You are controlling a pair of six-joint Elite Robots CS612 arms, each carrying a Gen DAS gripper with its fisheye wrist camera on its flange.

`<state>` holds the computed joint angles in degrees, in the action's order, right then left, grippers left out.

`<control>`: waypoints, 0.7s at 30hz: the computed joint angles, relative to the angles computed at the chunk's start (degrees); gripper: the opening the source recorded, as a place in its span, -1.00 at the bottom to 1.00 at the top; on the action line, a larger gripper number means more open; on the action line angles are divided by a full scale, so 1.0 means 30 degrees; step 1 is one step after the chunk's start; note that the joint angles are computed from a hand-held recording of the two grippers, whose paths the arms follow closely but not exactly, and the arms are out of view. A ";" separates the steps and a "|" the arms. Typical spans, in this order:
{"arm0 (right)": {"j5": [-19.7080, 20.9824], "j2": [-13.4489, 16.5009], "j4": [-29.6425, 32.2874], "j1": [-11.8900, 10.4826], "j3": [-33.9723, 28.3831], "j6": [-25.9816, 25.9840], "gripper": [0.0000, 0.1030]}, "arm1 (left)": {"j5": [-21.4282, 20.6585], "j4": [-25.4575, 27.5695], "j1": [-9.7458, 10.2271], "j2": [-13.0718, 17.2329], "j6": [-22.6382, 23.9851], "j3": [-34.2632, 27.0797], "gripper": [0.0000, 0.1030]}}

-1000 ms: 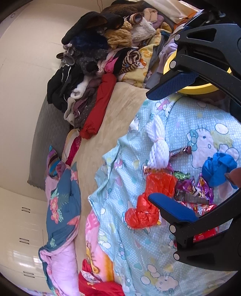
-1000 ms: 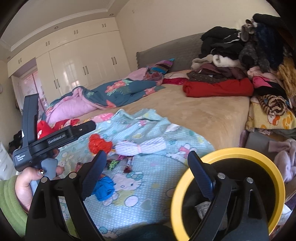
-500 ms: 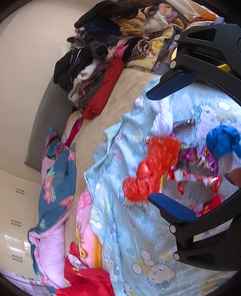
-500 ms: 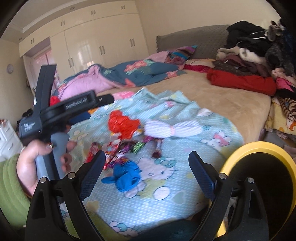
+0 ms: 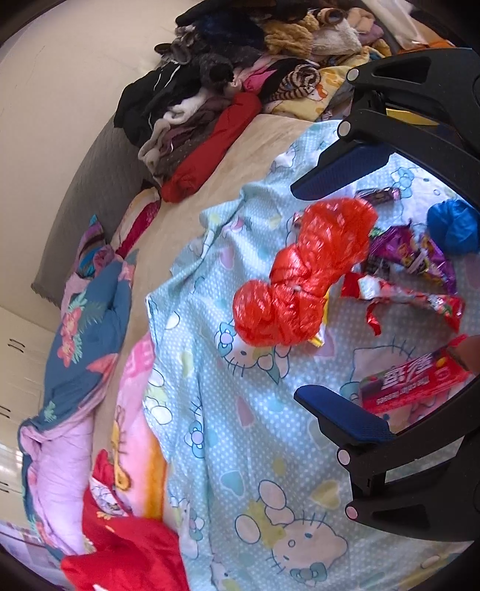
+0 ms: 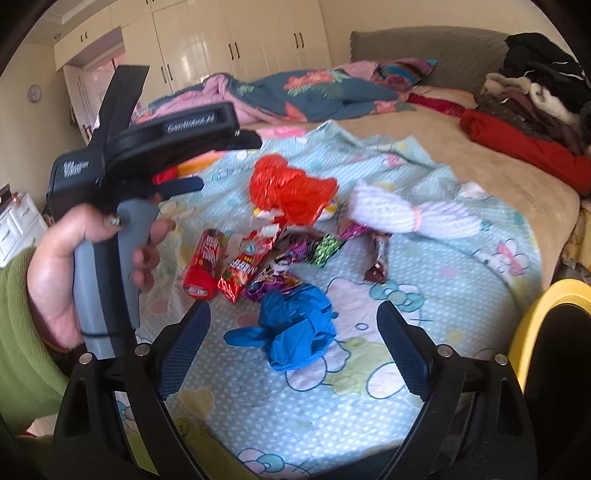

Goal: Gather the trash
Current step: 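Grasp the red plastic bag with left tool while right tool grasps the blue glove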

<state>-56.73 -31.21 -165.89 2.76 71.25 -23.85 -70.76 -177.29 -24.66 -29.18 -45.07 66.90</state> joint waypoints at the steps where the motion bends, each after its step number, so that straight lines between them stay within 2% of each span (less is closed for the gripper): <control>1: -0.0073 0.0043 0.0172 0.0034 -0.0085 -0.0031 0.73 | -0.0084 0.0084 0.0064 0.0080 -0.0093 -0.0130 0.78; 11: -0.0809 0.0792 0.2528 0.0378 -0.1477 -0.0573 0.71 | -0.1566 0.1927 0.0727 0.1262 -0.0645 -0.2329 0.78; 14: -0.1171 0.0923 0.3354 0.0477 -0.1758 -0.0828 0.52 | -0.1810 0.2398 0.0846 0.1510 -0.0947 -0.2752 0.78; 16: -0.1331 0.1029 0.3835 0.0525 -0.1963 -0.0867 0.21 | -0.2062 0.2486 0.0917 0.1653 -0.1283 -0.2953 0.78; 18: -0.1458 0.1110 0.4136 0.0527 -0.2078 -0.0874 0.09 | -0.2193 0.2675 0.0969 0.1771 -0.1567 -0.3140 0.78; 21: -0.1455 0.1125 0.4143 0.0496 -0.2085 -0.0775 -0.09 | -0.2298 0.2763 0.1001 0.1893 -0.1709 -0.3314 0.56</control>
<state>-61.09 -27.83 -153.46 4.25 64.99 -26.18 -77.66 -169.00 -21.65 -23.50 -50.20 56.96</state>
